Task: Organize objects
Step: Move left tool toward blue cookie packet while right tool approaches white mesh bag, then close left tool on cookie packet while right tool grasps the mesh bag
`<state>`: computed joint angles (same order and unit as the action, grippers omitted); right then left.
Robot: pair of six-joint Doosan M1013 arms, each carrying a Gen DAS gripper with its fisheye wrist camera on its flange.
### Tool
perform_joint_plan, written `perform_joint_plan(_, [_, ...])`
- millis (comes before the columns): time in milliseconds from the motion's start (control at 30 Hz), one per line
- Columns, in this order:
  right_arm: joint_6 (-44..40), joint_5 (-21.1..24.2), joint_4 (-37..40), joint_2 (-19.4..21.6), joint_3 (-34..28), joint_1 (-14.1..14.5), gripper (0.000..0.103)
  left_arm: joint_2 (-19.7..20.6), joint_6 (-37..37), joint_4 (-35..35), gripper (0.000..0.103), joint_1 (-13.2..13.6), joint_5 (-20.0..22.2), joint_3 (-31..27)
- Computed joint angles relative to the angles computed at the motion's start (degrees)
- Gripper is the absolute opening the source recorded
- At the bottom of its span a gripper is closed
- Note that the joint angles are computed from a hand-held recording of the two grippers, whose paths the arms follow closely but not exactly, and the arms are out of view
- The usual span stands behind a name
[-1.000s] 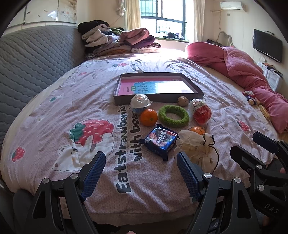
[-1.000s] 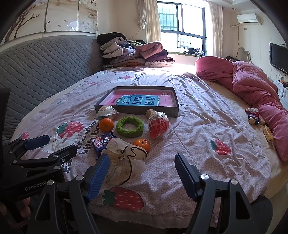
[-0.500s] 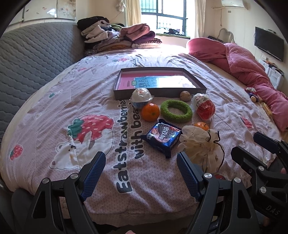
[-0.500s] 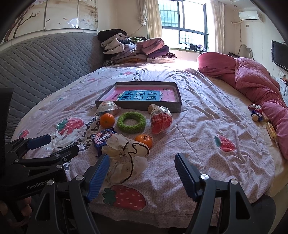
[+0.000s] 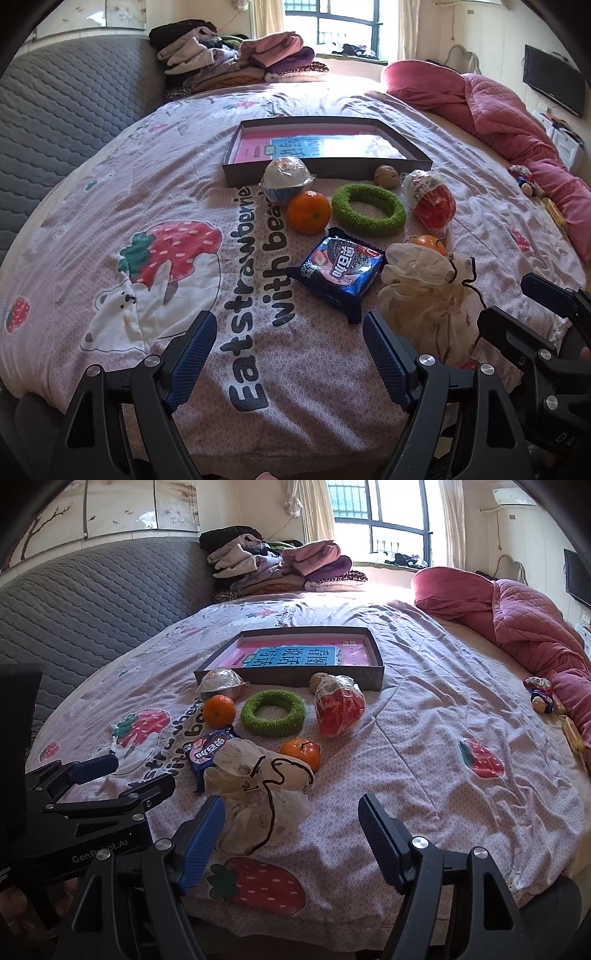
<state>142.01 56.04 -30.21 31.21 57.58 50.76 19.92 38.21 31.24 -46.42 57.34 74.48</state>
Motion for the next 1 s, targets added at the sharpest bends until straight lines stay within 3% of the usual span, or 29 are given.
perform_joint_plan(467, [-0.2, -0.7, 4.9, 1.1, -1.0, -1.7, 0.074, 2.1, 6.4, -4.9, 0.082, 1.6, -2.0, -1.8])
perform_joint_plan(833, [-3.0, -0.3, 11.6, 2.8, -2.6, -3.3, 0.074, 3.9, 13.1, -12.7, 0.082, 4.2, -4.5, -3.0])
perform_joint_plan(933, [-3.6, -1.2, 13.9, 2.9, -2.3, -3.8, 0.063, 4.3, 13.9, -14.3, 0.082, 4.7, -5.3, -3.2])
perform_joint_plan(1000, [-4.5, -1.2, 14.6, 3.0, -2.4, -3.9, 0.05, 4.6, 14.7, -14.3, 0.082, 4.8, -5.7, -3.4])
